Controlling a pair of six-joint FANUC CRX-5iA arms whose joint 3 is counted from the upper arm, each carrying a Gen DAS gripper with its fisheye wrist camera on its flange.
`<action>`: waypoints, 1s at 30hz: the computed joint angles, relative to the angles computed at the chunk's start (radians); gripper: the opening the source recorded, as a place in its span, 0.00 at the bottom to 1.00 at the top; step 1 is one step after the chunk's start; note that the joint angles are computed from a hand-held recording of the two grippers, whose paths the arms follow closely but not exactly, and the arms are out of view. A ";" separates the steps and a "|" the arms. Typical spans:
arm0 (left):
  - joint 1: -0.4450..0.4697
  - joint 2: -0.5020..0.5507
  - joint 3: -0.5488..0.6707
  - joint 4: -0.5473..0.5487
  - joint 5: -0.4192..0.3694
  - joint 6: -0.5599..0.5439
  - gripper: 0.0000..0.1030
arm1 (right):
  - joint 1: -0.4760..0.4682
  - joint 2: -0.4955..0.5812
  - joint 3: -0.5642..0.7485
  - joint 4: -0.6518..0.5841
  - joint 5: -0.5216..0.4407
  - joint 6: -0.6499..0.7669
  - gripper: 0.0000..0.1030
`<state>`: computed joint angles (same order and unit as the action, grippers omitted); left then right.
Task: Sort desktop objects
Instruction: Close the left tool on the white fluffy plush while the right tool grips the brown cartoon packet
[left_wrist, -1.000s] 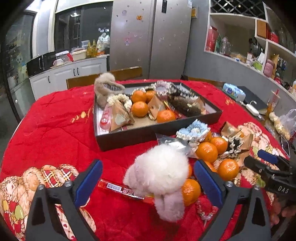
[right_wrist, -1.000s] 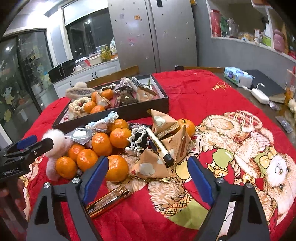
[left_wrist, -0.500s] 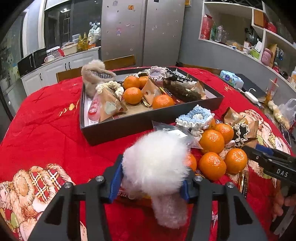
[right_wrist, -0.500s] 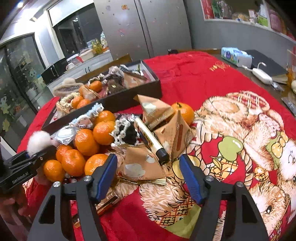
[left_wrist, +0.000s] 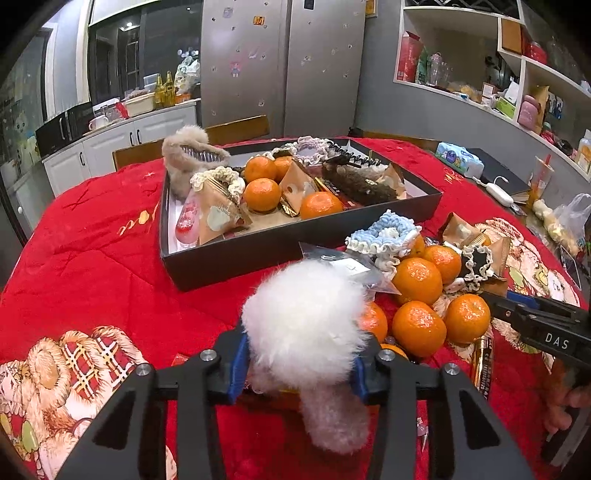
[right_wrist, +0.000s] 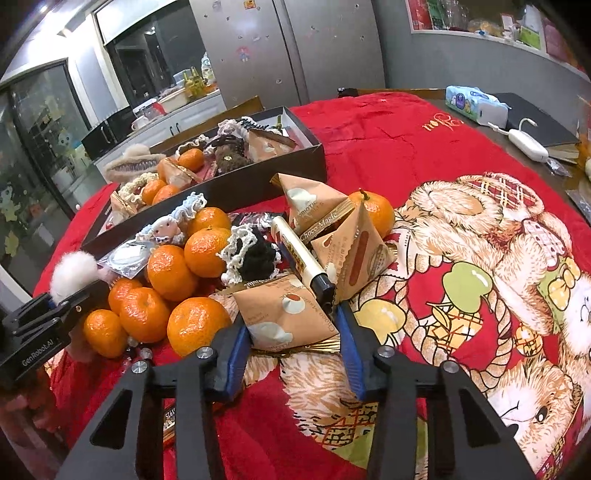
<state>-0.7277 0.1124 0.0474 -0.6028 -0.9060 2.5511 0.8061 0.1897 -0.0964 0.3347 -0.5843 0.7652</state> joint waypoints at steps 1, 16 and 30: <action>-0.001 -0.001 0.000 -0.002 -0.001 0.002 0.44 | 0.000 -0.001 0.001 -0.003 0.000 0.001 0.40; -0.043 -0.061 -0.017 -0.075 -0.045 0.088 0.44 | 0.010 -0.058 -0.046 0.052 0.015 -0.063 0.40; -0.133 -0.151 -0.046 -0.180 -0.166 0.212 0.44 | 0.056 -0.090 -0.049 0.069 0.057 -0.026 0.41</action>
